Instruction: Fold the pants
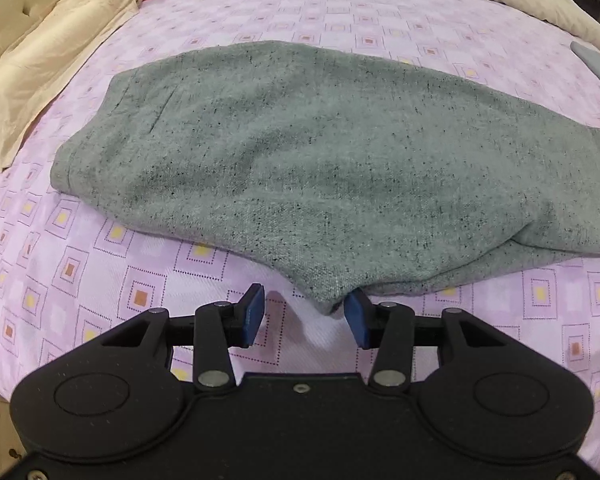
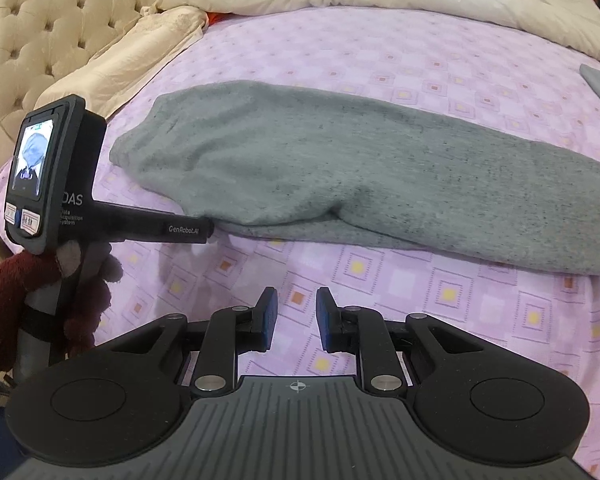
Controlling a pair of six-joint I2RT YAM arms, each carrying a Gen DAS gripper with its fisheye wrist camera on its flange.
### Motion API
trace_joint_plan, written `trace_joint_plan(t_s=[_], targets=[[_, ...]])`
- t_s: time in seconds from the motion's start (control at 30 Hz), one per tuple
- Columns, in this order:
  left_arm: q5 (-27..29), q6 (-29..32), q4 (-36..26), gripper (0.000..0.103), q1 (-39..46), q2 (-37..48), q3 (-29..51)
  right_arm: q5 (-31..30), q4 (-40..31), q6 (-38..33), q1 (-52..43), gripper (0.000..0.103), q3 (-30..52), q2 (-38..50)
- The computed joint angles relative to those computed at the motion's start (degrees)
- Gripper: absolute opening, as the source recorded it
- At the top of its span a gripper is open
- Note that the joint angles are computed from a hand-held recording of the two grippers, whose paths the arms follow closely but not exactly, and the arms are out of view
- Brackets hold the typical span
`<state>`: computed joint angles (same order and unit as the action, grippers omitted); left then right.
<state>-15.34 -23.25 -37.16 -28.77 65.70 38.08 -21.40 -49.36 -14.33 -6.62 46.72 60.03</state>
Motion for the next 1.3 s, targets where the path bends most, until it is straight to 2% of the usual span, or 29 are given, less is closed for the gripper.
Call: trace_joint_plan(t_s=[0.4,0.53,0.77,0.87,1.0,1.13,1.3], targets=[[7.3,4.7,0.4,0.054,5.9,-3.4,0.0,4.9,3.0,8.8,6.7,0.021,-1.8,-3.7],[11.4,6.4,0.2,0.054,10.4,-4.1,0.2,6.0,3.5,10.0,8.0,0.021,-2.2,-4.4],[14.7,6.4,-1.6,0.054,12.9,-6.5,2.0,7.1,3.4,11.4,9.6,0.021,-2.5,-5.1],[14.6,6.3,-1.3,0.048,14.5,-6.4,1.7,7.4,3.4,11.4,9.9,0.021,-2.1,-4.7],[16.5,6.7,-2.3,0.042,19.1,-1.4,2.9,7.2,4.6,12.2,10.1,0.021,-2.0,-2.9],[16.8,9.6,-4.4,0.042,21.8,-2.7,3.1,6.9,8.7,13.1,11.1,0.021,-1.9,2.1],[15.2,16.3,-6.3,0.045,22.9,-1.6,4.8,9.2,18.7,14.9,11.8,0.026,-2.6,10.2]])
